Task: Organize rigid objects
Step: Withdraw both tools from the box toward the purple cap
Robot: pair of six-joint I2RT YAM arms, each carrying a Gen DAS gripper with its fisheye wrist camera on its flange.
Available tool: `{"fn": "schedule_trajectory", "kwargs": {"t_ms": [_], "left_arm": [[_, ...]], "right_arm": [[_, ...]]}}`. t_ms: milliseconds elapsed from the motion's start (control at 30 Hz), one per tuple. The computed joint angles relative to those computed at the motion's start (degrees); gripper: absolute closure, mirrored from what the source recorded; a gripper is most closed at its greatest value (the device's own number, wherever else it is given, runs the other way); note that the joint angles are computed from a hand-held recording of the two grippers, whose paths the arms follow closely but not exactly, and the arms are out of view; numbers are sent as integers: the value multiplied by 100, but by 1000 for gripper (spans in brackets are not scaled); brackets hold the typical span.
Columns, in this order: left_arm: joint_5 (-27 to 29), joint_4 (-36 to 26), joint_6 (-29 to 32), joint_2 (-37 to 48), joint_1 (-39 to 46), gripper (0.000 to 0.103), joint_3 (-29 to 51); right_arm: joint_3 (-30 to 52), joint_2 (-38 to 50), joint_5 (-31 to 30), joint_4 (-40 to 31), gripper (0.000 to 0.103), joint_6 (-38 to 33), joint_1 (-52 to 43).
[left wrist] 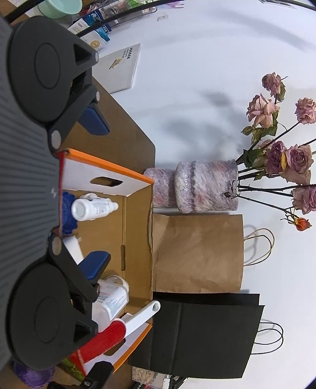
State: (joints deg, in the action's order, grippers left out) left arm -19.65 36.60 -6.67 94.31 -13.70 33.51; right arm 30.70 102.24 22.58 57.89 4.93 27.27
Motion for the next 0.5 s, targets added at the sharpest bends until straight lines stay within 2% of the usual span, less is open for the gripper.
{"fn": "schedule_trajectory", "kwargs": {"t_ms": [500], "left_arm": [[-423, -110, -225, -978, -602, 0, -1157]], "right_arm": [[-1146, -1026, 305, -426, 0, 76, 263]]}}
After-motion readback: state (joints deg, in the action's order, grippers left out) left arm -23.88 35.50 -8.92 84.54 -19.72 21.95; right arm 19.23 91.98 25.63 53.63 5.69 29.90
